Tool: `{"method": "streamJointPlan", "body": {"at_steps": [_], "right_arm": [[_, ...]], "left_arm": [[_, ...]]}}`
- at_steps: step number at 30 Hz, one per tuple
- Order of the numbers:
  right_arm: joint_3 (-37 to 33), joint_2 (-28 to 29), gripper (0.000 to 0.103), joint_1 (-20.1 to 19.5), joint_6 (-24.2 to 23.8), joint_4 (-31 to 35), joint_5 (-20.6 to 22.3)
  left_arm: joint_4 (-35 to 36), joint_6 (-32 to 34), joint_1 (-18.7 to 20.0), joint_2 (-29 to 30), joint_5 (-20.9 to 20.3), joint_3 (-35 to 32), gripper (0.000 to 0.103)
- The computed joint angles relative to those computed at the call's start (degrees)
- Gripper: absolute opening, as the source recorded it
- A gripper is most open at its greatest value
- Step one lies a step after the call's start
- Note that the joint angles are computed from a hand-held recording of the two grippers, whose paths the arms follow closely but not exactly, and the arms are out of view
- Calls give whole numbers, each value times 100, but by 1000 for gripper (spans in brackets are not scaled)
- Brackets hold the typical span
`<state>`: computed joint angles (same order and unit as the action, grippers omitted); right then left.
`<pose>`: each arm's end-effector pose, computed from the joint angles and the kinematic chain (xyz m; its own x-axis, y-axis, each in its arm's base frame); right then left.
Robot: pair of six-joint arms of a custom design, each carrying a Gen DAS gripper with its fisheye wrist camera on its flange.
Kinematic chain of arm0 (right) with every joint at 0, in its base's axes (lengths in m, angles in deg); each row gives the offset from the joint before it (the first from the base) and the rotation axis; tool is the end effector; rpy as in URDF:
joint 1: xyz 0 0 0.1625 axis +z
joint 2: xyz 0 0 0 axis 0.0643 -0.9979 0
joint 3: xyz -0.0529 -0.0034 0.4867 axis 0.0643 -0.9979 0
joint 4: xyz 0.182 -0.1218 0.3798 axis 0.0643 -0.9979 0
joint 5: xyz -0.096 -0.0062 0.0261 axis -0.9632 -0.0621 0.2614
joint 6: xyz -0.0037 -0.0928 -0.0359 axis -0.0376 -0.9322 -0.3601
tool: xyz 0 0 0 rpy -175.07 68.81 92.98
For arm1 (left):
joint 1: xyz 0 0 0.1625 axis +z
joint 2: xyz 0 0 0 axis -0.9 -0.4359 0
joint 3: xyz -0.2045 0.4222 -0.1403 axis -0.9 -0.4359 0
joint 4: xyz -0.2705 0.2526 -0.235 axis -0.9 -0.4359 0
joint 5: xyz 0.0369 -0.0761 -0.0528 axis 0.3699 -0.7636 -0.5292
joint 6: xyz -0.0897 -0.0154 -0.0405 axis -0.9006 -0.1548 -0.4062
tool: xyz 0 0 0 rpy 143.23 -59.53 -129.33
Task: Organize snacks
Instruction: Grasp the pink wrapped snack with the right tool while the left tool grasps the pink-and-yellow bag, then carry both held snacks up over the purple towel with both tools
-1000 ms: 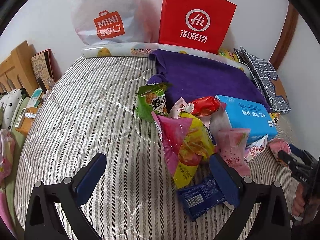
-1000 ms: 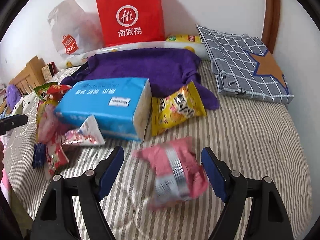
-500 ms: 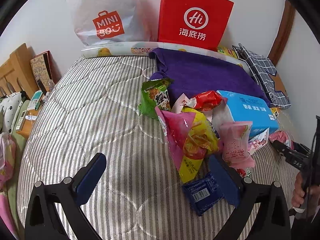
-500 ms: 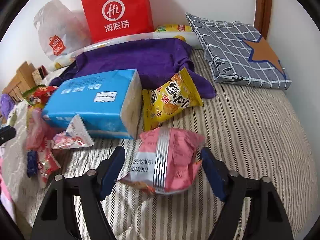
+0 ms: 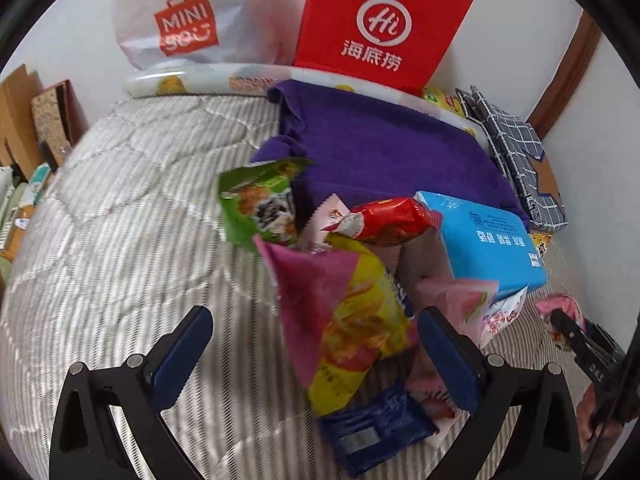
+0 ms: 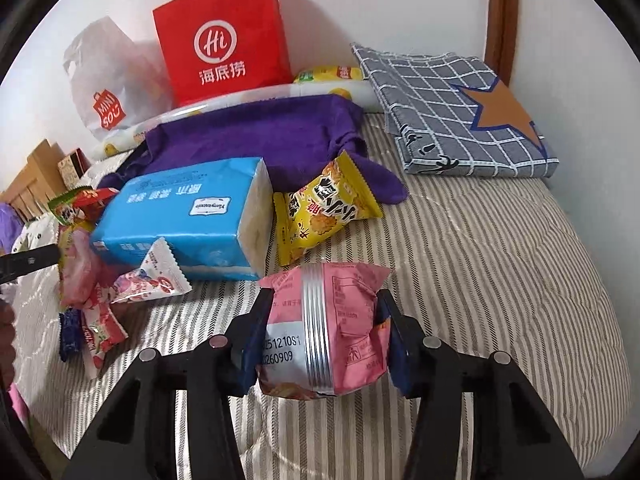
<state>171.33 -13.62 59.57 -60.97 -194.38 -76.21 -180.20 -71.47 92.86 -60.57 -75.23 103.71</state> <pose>-0.0649 -0.3937 0.3799 -0.7751 -0.0270 0.6312 -0.4151 0.7750 -0.4766 -0.3663 -0.4306 0.0046 -0.8422 0.0086 -0.5391 0.2949 0.8444 -0.4473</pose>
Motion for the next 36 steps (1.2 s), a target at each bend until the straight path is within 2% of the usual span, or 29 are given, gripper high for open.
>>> {"method": "streamJointPlan", "body": {"at_steps": [5,10,15,22,36], "right_arm": [[97,-234,51,-86,43,59,126],[173,-355,51,-105,87,113,165],[242,-401,50,-119,121,100,137],[347,-545,50,-131,153,156,197],[512,-687,50,124,182,117,118]], "left_arm": [[-23,167,115,155,-144,-163,100],[-224,244,195,215,-383,-190,74],[-206,237,116,189,-325,-141,61],[-149,82,-14,-34,-222,65,59],[132,-232,-386,-439,70,319,59]]}}
